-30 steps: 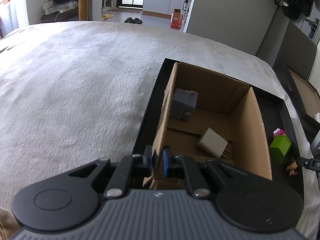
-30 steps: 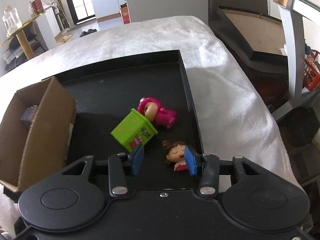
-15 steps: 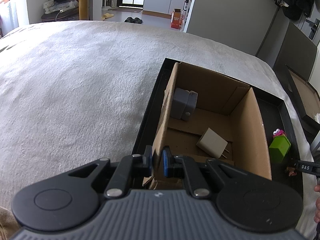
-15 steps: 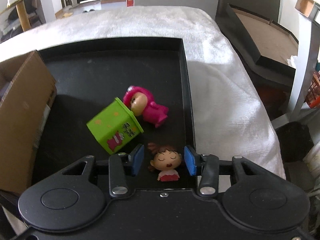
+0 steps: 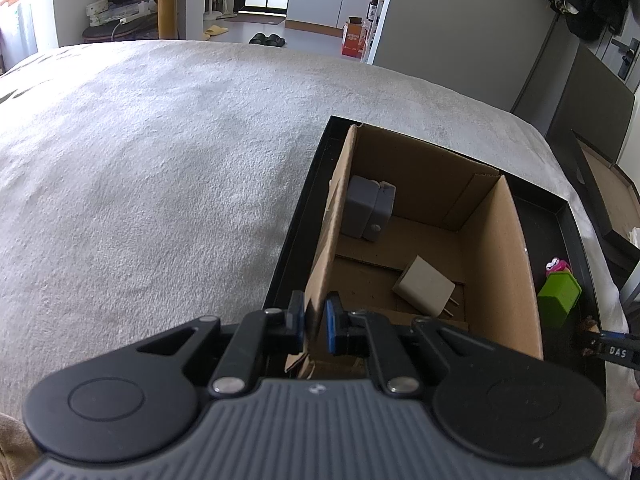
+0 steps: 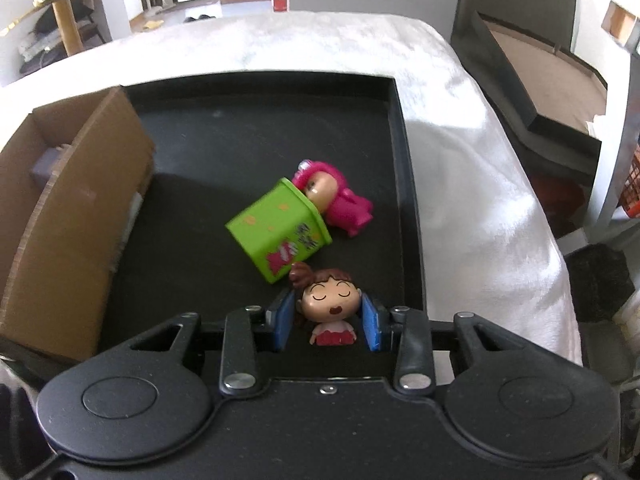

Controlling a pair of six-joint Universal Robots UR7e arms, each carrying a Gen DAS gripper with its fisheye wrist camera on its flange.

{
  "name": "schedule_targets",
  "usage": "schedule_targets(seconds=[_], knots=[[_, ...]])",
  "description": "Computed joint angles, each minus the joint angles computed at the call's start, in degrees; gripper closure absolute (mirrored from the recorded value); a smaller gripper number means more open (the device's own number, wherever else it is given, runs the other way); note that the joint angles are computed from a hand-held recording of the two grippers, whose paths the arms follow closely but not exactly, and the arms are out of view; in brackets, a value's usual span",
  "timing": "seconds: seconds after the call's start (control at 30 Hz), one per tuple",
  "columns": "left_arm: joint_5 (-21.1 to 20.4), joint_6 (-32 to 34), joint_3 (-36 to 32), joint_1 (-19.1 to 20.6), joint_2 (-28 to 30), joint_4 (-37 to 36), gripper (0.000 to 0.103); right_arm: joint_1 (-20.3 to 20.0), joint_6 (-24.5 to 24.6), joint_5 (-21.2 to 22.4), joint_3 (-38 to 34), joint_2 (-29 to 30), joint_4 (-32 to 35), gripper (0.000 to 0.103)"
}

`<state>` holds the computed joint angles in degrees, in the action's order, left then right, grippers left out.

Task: Organize rigid objects
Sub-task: 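Close the right gripper on the brown-haired doll, then lift the doll with the right gripper and carry it over the box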

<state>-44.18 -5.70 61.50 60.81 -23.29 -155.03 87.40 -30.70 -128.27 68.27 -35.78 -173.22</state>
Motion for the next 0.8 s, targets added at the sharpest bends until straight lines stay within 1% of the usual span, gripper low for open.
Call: schedule_targets(seconds=[0.1,0.3,0.43,0.6,0.8], knots=[[0.00,0.02,0.00,0.00,0.00,-0.03,0.094,0.80,-0.40,0.23,0.73,-0.40,-1.18,0.067],[-0.04,-0.07,-0.11,0.02,0.07,0.06,0.094,2.09,-0.48,1.98,0.37,-0.77,-0.82,0.067],[-0.08,-0.23,-0.08,-0.02,0.01,0.16,0.093,2.89,1.34,4.05,-0.15,-1.14,0.53,0.067],[-0.17,-0.45,-0.16,0.01,0.01,0.31,0.094,3.95,0.14,5.63,-1.51,-0.65,0.48,0.067],[-0.41,-0.71,-0.17,0.02,-0.06,0.42,0.093,5.03,-0.52,6.49,-2.68,-0.21,1.12,0.067]])
